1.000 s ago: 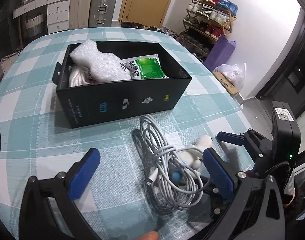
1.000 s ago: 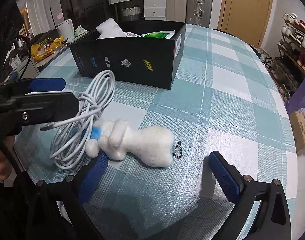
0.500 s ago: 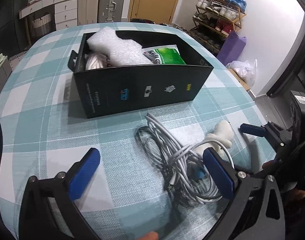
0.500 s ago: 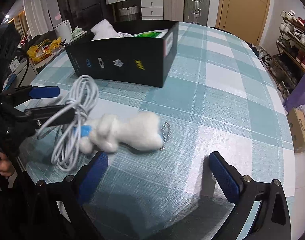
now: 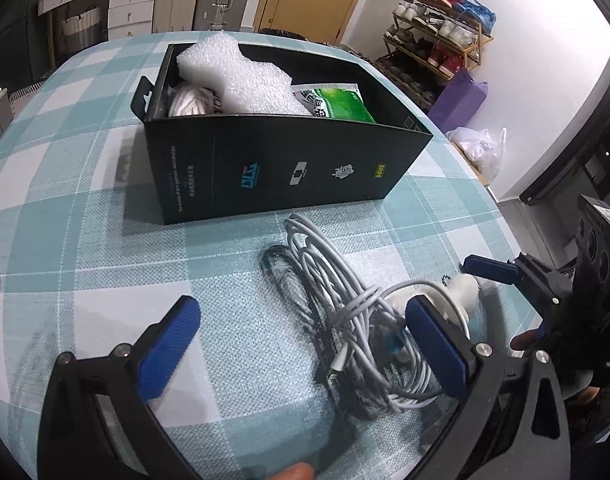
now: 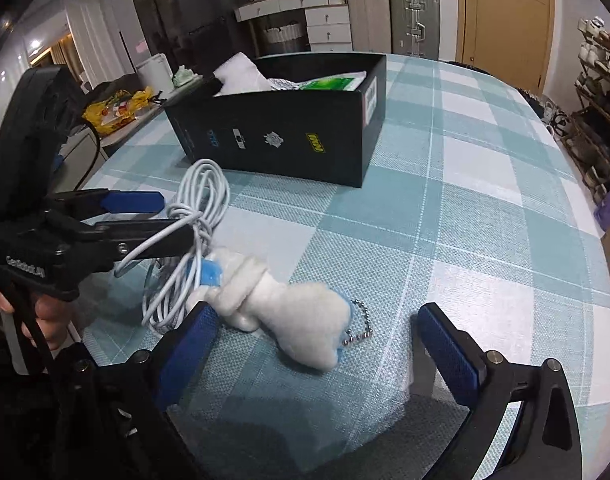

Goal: Organize soft objects
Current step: 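Grasp the white cable bundle with the left tool while the right tool grasps the plush toy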

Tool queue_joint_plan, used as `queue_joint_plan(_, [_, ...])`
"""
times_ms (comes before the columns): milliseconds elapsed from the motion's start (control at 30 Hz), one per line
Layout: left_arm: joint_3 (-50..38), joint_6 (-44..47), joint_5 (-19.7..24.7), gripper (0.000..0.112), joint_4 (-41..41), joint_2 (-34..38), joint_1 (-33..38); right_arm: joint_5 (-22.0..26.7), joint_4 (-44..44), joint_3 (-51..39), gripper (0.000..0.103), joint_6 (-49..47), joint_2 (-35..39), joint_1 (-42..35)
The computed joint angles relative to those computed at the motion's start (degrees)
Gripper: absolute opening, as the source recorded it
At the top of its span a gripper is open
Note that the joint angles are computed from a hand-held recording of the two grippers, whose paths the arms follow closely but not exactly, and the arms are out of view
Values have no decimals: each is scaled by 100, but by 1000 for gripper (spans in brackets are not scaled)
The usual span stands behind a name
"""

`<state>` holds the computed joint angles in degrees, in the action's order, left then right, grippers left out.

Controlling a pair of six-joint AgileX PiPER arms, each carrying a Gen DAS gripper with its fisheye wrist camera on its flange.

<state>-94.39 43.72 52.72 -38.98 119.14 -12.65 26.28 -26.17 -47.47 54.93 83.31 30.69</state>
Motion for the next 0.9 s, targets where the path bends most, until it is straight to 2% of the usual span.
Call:
queue_joint_plan(67, [-54,-15,55,101,-20,30,-20,-91,-57,42,92,-4,-44,63])
queue_joint_plan(133, [-77,-7,63,97,-18,36,-65,-180,-8,48,79,-114,-52,88])
queue_joint_plan(200, [-77,55,86,88,-50,26,-103,-264,-14,56,72,-206,-65,156])
queue_joint_plan(267, [-70,176,145,80,-144,27,-117,-244,18,25,69,-262,-57,219])
queue_joint_plan(333, [-84,323,276,66,-274,44,-95,-252,105,12,64,-382,-53,246])
queue_joint_plan(400, [-80,476,403,46,-407,55,-79,-282,316,16,64,-657,-69,238])
queue_joint_plan(500, [140,736,219,38,-495,-107,-95,-318,693,24,64,-1177,-100,262])
queue_joint_plan(633, [183,875,238,36,-595,-187,-15,-398,776,22,64,-1352,-83,393])
queue_joint_plan(733, [202,883,221,36,-603,-207,40,-324,303,-34,63,-887,-8,578])
queue_joint_plan(900, [318,909,79,35,-637,-298,110,-177,-580,-84,43,39,95,829])
